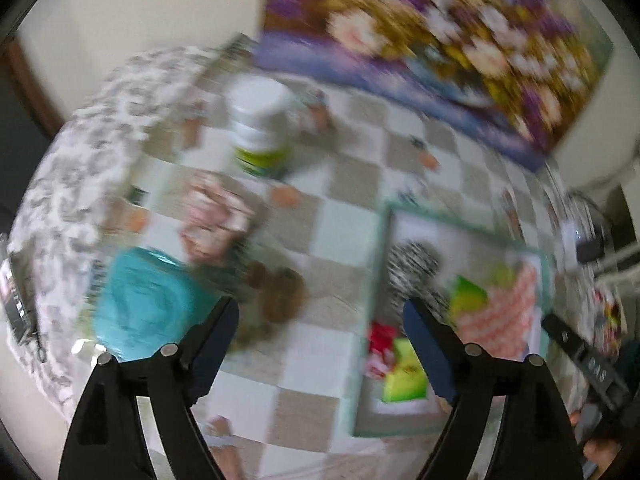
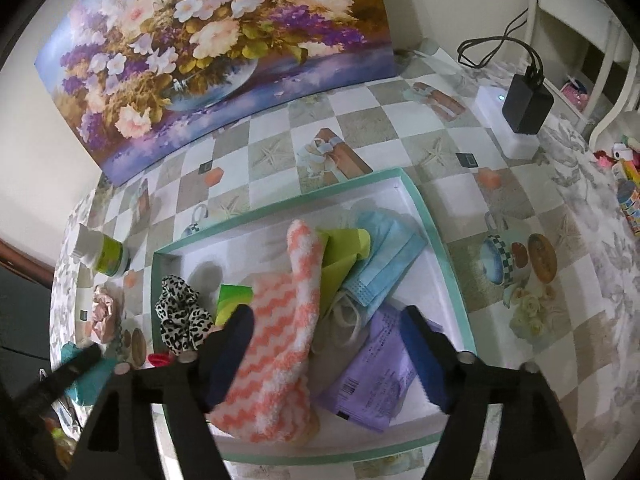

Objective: Organize soft objects
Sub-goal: 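Open right to drop the towel in the tray while left releases the hair tie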

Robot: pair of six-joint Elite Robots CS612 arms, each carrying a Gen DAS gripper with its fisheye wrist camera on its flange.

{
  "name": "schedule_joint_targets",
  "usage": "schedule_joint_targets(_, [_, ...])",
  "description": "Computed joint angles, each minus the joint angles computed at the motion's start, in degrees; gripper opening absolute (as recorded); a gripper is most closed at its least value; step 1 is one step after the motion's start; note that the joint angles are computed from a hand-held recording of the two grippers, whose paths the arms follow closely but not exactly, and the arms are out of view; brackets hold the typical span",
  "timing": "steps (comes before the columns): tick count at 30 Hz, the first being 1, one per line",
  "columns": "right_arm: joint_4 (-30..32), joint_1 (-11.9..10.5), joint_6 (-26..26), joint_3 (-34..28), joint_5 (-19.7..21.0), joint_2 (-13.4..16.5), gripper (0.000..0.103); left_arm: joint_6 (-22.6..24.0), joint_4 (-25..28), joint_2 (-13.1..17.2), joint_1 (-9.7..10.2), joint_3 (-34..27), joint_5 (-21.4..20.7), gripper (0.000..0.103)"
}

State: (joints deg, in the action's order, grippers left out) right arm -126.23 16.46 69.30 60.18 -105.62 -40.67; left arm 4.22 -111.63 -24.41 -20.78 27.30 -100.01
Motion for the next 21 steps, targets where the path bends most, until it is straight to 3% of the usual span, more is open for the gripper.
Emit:
schedule_joint_targets(4, [0.4,0.1,-0.9,-1.3,0.1,0.7,0.09,-3.8,-4.1,0.6,1.09,-1.1,4.5,0.094])
schedule_joint_targets(6, [-0.2,0.3,-1.6,-1.7,-0.1,1.0,0.103,-5.9,-5.4,1.3,1.65,-2.3,7.3,0.097])
schedule_joint_targets(9, [-1.3,0.5,-2.7,-2.7,-0.1,1.6,0.103,-8.2,-6.0,2.3,2.44,-3.9,9.9,0.099])
schedule_joint_targets(15, [0.7,0.9,-4.1,-5.8,-0.6,3.1,0.103,-11.1,-2.6,5.5,4.01,-10.2,8.9,0.1])
schedule_joint_targets(21, [-1.1,1.4,-6.7,-8.0,-0.9,4.4,0.103,-13.0,-0.8,8.2,5.26,-15.5,6.9,0.103])
